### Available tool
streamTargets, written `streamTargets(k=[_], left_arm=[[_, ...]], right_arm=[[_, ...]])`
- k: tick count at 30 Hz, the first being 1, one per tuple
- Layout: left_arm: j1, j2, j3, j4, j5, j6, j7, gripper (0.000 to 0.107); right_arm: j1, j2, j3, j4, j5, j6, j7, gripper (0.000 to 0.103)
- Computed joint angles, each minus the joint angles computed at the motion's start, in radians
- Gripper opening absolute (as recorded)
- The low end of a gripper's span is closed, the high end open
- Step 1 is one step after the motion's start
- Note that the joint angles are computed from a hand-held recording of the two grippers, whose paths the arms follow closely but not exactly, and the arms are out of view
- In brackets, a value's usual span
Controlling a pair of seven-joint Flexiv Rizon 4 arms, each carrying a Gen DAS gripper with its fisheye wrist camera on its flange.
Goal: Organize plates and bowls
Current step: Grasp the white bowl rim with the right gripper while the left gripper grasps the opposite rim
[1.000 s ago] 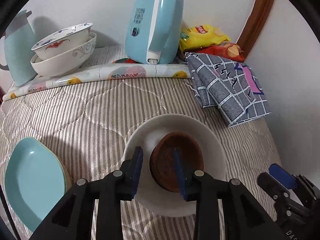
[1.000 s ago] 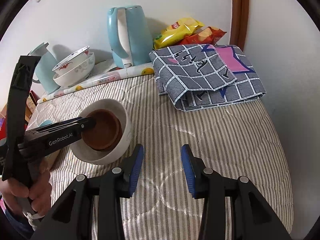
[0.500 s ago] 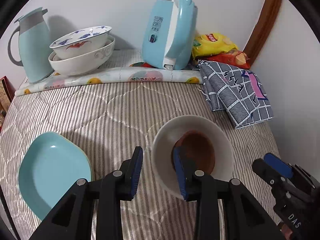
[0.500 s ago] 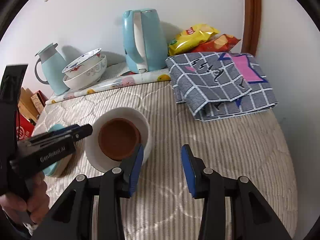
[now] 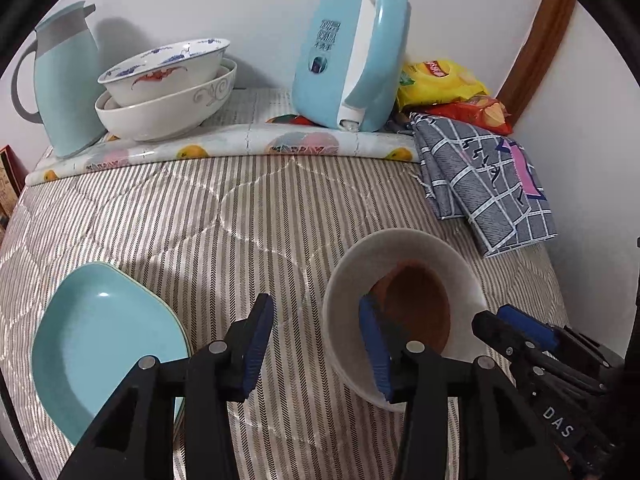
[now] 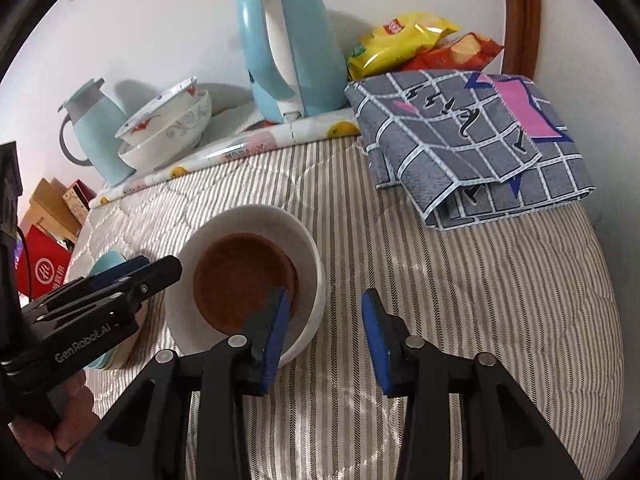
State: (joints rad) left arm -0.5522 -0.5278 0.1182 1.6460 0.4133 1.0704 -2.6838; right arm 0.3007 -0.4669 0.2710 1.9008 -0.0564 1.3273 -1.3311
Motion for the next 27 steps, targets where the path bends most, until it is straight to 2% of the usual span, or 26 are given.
streamTargets(k=[7,12,17,19,27], left_arm=[[0.015,-0.026,-0.014,-0.015,-0.029,-0.015,0.035,0.042],[0.022,-0.045,-0.022,-0.018,-0.06,-0.003,0.056,0.042],[0.015,-0.05,-0.008,-0.019,-0.067,0.001,0.064,0.042],[0.006,-0.056,0.002,-0.034,-0.063,-0.034,0.066,0.042],[0.026,-0.074,-0.013,-0.03,-0.083,-0.019,0.074,0.042]], right_arm=[[0.06,-0.015,-0.068,0.002,-0.074,-0.019,0.073,0.027],[0.059,-0.028,-0.066,-0.007,-0.089,-0.029,0.089,0.027],[0.102,-0.029,-0.117,0.004,-0.154,-0.029,0.151,0.027],[0.114,-0.031,-0.134,0.009,-0.178,-0.022,0.178,0.027],[0.102,-0.045,-0.13,0.013,-0.211,0.01,0.203,0.029]])
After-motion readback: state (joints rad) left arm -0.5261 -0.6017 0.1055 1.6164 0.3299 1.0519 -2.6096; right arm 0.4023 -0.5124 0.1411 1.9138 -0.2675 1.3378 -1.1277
